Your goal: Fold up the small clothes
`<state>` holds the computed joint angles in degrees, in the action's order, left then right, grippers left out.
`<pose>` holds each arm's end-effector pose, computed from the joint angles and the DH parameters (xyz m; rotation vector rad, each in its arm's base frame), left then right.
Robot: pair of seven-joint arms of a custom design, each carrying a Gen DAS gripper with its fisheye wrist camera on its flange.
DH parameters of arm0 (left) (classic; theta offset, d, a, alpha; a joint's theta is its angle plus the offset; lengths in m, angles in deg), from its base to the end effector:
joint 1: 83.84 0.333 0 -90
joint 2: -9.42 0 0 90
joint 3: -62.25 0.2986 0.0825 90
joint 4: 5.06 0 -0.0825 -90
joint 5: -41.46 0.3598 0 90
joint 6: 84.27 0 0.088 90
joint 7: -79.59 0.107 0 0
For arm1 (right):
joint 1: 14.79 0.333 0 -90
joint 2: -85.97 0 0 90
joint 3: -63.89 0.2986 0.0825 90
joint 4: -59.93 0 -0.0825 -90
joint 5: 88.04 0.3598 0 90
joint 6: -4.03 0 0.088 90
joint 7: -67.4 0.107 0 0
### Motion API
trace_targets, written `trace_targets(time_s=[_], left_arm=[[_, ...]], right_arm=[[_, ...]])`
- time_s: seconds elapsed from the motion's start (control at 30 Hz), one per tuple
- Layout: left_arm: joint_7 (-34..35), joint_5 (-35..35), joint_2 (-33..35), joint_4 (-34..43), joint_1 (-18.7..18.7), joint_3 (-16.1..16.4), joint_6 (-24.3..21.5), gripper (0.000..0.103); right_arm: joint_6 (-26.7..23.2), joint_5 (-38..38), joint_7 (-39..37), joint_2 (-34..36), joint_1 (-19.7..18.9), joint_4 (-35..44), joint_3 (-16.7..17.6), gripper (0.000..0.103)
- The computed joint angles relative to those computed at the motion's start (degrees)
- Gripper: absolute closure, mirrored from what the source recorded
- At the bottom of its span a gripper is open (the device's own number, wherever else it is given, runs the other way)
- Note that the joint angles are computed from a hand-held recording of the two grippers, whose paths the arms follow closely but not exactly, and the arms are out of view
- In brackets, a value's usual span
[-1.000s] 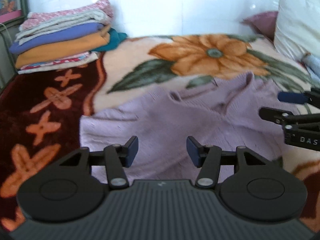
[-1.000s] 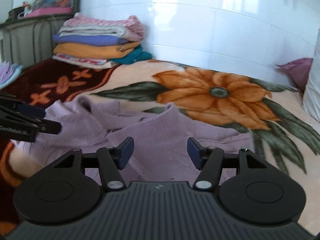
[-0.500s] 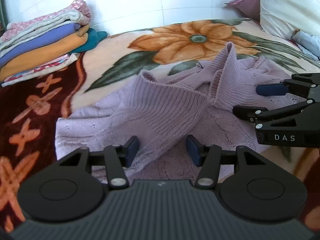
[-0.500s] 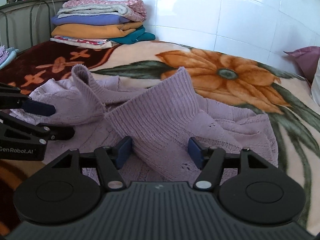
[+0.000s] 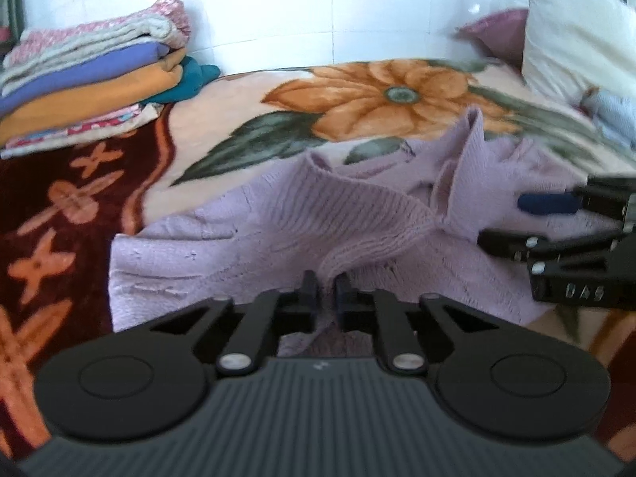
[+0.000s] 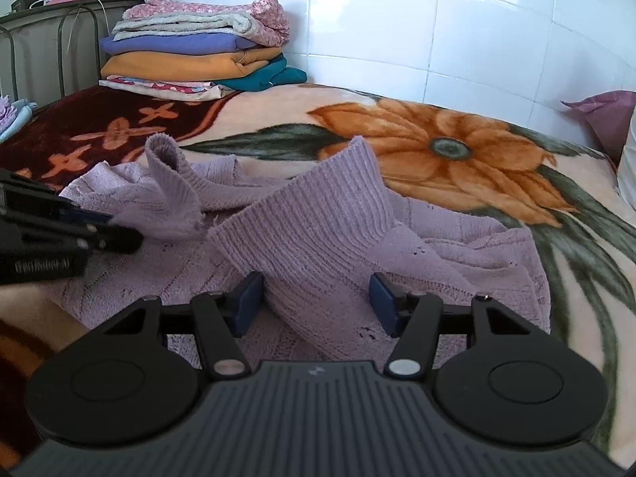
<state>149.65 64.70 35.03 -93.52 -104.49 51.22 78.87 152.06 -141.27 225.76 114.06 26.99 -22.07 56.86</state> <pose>0.5995 -0.3638 0.4939 -1.2866 2.1271 -0.9863 0.5659 0.4326 0.4756 -1.7139 1.5557 -0.8785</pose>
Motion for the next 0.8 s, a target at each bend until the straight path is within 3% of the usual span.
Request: trace_targets(time_s=[0.23, 0.3, 0.43, 0.63, 0.73, 0.8], left_arm=[[-3.0, 2.5, -0.2, 0.1, -1.1, 2.0, 1.6, 0.092], [-6.0, 5.0, -0.5, 0.0, -2.4, 4.1, 2.6, 0.093], [-13.1, 9.1, -0.7, 1.4, -3.6, 7.2, 2.5, 0.093], [-18.4, 13.1, 2.8, 8.2, -2.9, 9.0, -3.1, 0.093], [-21.4, 14.7, 4.4, 11.2, -2.9, 10.1, -6.5, 0.093], [-21.2, 12.7, 6.3, 14.2, -1.5, 8.9, -10.2, 0.092]], right_arm=[[3.9, -3.2, 1.4, -0.2, 0.0, -1.1, -0.9, 0.040], [5.2, -4.7, 1.2, -0.2, 0.1, -1.4, -1.2, 0.040], [12.3, -8.8, 3.7, -1.7, -0.4, -4.3, -2.2, 0.040], [13.0, -10.9, 2.4, -2.1, -0.6, -5.2, -2.1, 0.040], [13.5, -11.6, 4.2, -2.1, -0.8, -5.5, -2.2, 0.048], [13.1, -12.4, 4.7, -1.8, -0.7, -5.4, -2.4, 0.050]])
